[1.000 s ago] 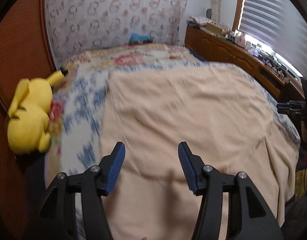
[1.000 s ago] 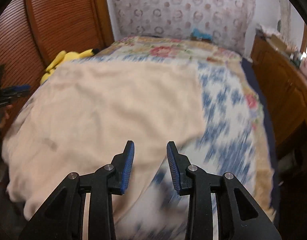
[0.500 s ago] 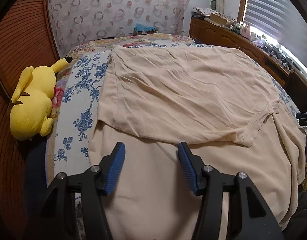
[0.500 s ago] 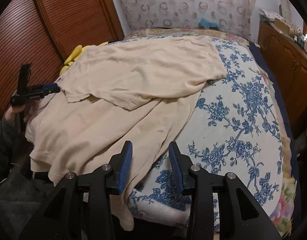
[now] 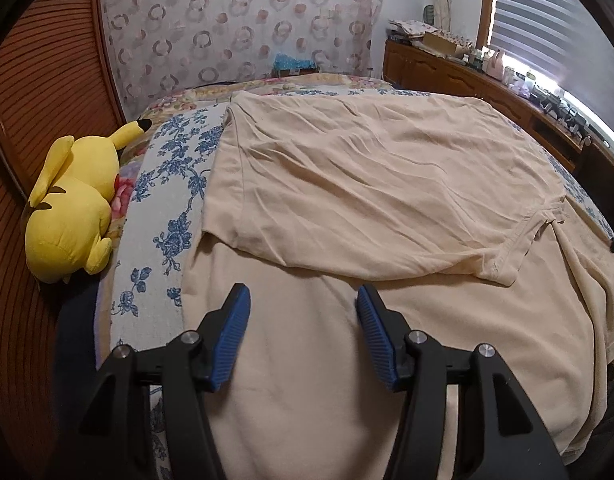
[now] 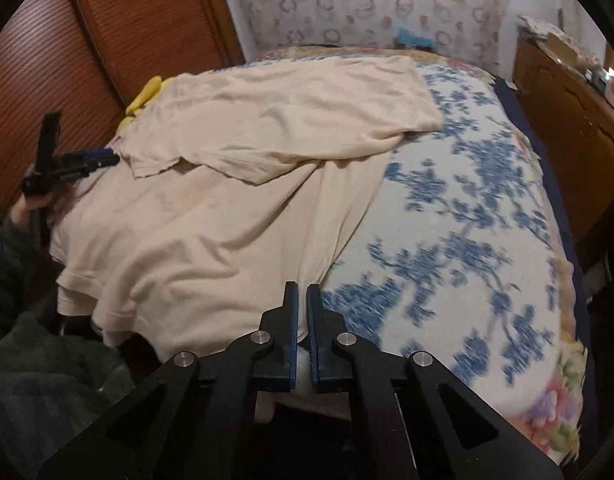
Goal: Fold small clothes
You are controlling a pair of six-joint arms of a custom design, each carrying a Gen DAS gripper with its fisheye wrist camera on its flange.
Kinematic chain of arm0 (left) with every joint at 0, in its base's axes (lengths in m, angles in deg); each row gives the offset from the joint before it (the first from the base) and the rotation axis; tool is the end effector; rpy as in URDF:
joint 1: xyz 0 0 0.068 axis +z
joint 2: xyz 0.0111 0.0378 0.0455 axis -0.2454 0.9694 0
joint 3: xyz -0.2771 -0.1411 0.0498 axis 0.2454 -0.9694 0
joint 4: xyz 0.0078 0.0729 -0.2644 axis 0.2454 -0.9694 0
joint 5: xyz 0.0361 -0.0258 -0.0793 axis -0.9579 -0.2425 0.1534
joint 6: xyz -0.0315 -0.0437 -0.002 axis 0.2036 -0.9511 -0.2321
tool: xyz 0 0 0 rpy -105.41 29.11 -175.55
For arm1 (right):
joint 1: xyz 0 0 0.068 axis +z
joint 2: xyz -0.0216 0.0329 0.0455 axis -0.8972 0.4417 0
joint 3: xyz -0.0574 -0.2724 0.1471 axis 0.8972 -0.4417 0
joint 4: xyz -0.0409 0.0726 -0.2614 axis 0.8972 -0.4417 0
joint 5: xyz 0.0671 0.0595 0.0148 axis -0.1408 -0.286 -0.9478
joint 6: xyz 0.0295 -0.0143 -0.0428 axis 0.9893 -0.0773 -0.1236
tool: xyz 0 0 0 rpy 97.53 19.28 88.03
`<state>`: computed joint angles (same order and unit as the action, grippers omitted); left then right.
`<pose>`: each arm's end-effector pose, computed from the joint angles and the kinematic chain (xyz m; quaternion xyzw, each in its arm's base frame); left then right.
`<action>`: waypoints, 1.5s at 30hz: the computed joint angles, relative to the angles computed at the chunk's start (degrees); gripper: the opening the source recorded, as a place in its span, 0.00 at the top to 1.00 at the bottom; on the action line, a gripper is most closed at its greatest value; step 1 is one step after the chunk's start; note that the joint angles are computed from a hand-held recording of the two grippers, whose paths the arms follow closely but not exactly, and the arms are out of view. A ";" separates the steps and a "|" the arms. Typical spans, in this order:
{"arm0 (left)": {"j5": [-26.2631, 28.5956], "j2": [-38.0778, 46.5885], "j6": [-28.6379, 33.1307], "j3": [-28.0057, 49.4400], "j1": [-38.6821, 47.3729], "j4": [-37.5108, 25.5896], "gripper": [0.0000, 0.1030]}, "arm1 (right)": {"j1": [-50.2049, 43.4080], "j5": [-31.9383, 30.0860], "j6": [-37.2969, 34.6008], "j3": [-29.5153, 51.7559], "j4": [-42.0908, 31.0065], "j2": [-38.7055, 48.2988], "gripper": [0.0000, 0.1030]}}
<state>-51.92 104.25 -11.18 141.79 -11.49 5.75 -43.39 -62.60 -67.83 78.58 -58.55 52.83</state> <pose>0.3847 0.0034 0.1134 0.2648 0.8972 -0.1189 0.3328 0.1870 0.0665 0.1168 0.0096 0.9431 0.0785 0.3231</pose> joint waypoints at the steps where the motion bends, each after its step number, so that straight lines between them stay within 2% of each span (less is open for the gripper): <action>1: -0.07 -0.03 -0.13 -0.14 0.01 0.26 0.45 | -0.41 -0.31 0.20 -0.67 -0.50 -1.41 0.99; 6: -0.50 0.01 -0.57 -0.17 -0.23 0.49 0.42 | -0.83 -0.11 -0.34 -0.89 -2.68 -2.77 0.99; 10: -0.51 0.02 -0.55 -0.33 -0.24 0.85 0.41 | -0.22 2.50 -1.68 0.58 -6.71 -3.74 0.99; 14: -0.53 0.07 -0.52 -0.24 -0.22 0.76 0.41 | -3.71 2.80 -2.08 -0.27 -7.56 -6.80 0.98; 18: -0.50 0.07 -0.47 -0.30 -0.19 0.80 0.41 | -8.65 3.46 -4.28 0.54 -5.94 -8.23 0.76; 22: -0.49 0.06 -0.50 -0.34 -0.20 0.86 0.41 | -13.82 1.49 -7.18 4.60 -1.27 -2.64 0.65; 27: -0.43 0.14 -0.46 -0.28 -0.15 0.85 0.41 | -18.21 -2.06 -9.58 11.85 4.24 8.78 0.64; 31: -0.41 0.17 -0.47 -0.29 -0.13 0.89 0.41 | -20.14 -3.02 -9.49 18.92 3.72 17.23 0.58; 36: -0.39 0.18 -0.46 -0.35 -0.10 0.95 0.41 | -22.52 -3.87 -7.55 26.24 0.09 23.84 0.58; 40: -0.48 0.23 -0.53 -0.28 -0.12 1.01 0.41 | -22.21 -3.31 -7.41 28.02 -0.16 26.18 0.58; 42: -0.65 0.18 -0.54 -0.19 -0.22 0.71 0.41 | -21.60 -2.29 -7.90 27.39 2.18 27.24 0.58; 45: -1.72 0.19 -1.50 2.29 -0.59 -3.34 0.41 | -20.44 0.47 -9.24 26.35 4.44 27.81 0.57</action>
<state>-53.64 104.44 -12.68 144.08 -12.08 2.41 -63.82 -62.13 -77.07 104.93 -54.11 80.64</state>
